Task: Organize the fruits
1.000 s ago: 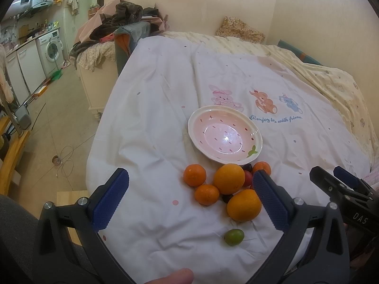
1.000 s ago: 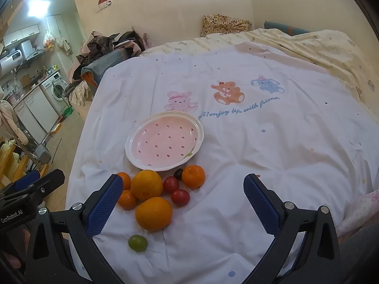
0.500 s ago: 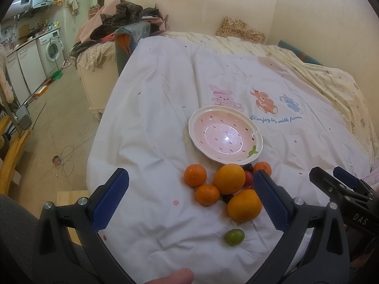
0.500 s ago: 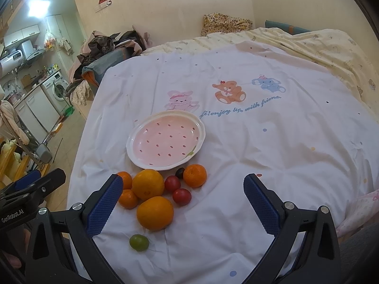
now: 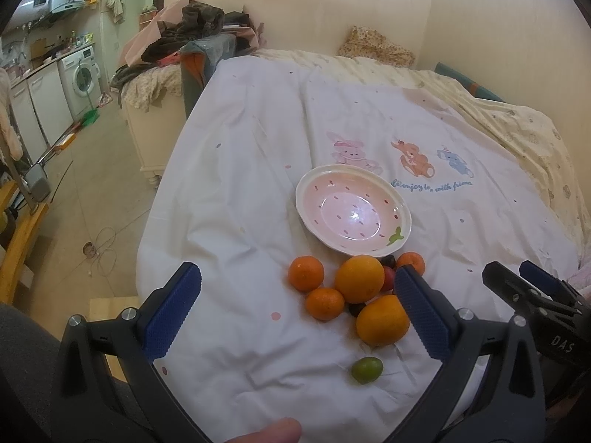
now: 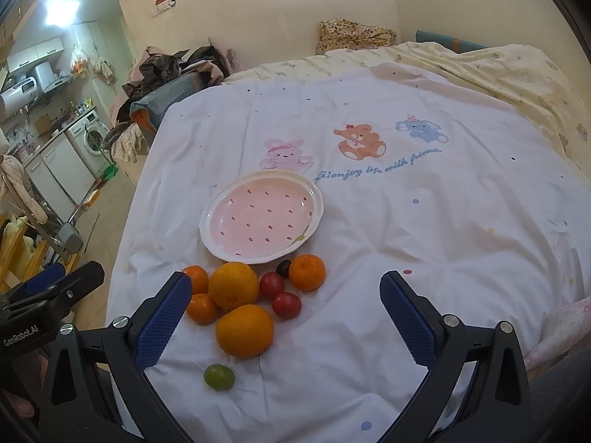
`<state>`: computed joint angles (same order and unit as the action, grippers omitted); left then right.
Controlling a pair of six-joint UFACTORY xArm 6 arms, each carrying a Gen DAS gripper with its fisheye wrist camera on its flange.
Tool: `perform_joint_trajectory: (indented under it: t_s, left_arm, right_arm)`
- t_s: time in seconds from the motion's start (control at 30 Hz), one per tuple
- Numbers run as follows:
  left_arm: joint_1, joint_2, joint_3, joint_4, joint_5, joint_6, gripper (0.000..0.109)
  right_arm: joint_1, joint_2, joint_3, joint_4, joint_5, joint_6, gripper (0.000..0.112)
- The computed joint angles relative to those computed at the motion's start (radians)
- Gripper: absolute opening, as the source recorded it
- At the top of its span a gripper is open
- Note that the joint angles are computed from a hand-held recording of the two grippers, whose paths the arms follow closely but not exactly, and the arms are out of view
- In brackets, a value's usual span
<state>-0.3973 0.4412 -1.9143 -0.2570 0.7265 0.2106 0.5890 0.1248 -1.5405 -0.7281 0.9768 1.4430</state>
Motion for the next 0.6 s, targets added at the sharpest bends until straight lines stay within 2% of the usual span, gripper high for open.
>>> perform_joint_trajectory:
  t_s: [0.6]
  left_arm:
    - [-0.002,0.012,-0.021,0.019,0.019,-0.013,0.103]
  right_arm:
    - [-0.006,-0.007,0.006,0.019,-0.002,0.002,0.103]
